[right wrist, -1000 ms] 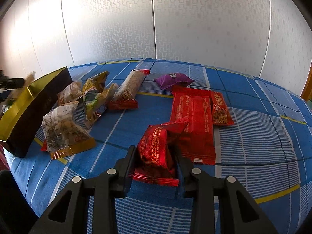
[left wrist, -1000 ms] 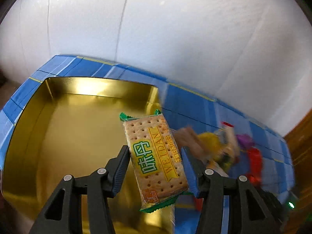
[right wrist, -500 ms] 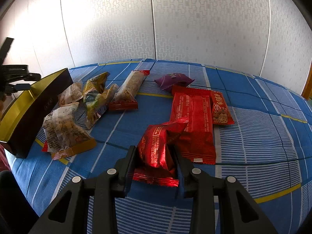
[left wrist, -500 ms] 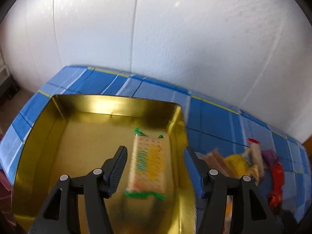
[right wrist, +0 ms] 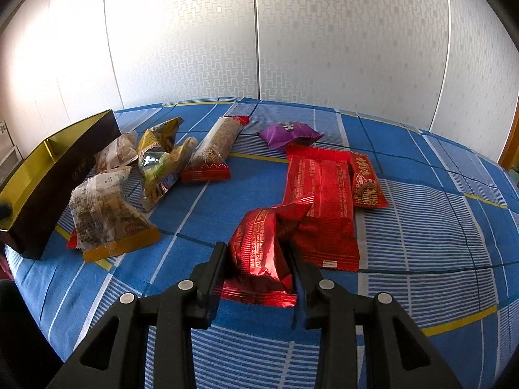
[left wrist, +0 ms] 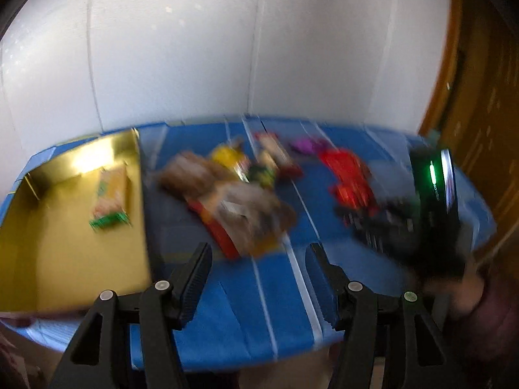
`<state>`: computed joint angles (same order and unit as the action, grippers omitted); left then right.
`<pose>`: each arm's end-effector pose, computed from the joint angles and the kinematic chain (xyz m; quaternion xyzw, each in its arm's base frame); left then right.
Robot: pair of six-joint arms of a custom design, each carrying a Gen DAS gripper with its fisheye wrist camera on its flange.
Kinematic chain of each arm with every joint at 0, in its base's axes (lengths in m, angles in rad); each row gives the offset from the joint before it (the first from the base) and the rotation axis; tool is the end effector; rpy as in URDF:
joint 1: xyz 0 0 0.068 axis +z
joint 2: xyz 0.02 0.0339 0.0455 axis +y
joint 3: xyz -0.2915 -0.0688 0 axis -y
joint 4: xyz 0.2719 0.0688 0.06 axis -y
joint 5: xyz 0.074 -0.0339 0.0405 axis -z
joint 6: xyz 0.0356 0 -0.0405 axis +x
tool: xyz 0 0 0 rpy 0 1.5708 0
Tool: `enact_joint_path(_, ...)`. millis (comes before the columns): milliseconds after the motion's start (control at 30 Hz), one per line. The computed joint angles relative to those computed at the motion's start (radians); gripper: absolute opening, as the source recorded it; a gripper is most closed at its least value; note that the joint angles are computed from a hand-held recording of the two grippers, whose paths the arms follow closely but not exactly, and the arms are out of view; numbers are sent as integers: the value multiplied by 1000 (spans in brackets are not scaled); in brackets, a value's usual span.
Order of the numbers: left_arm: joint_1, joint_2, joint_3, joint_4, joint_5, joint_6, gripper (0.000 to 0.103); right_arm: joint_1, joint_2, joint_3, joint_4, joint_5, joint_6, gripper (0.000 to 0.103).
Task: Organize snacks
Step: 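Carry the cracker pack into the gold tray and open the left tool, then carry the red foil pastry into the gold tray and open the right tool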
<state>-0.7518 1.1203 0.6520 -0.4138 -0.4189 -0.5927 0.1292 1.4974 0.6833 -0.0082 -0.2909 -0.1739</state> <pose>0.1782 -0.1468 0.2245 0.0032 0.9234 -0.0525 0.3802 0.2986 0.0491 0.1685 -0.1914 0.9024 0.1268 0.3646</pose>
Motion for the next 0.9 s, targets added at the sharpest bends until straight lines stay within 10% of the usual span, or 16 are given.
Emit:
enact_joint_path(500, -42, 9, -173, 13, -155, -356, 73, 10, -4, -6, 11, 29, -26, 36)
enact_joint_path(900, -60, 18, -188, 42, -195, -374, 81, 105, -60, 189, -327, -92, -85, 32)
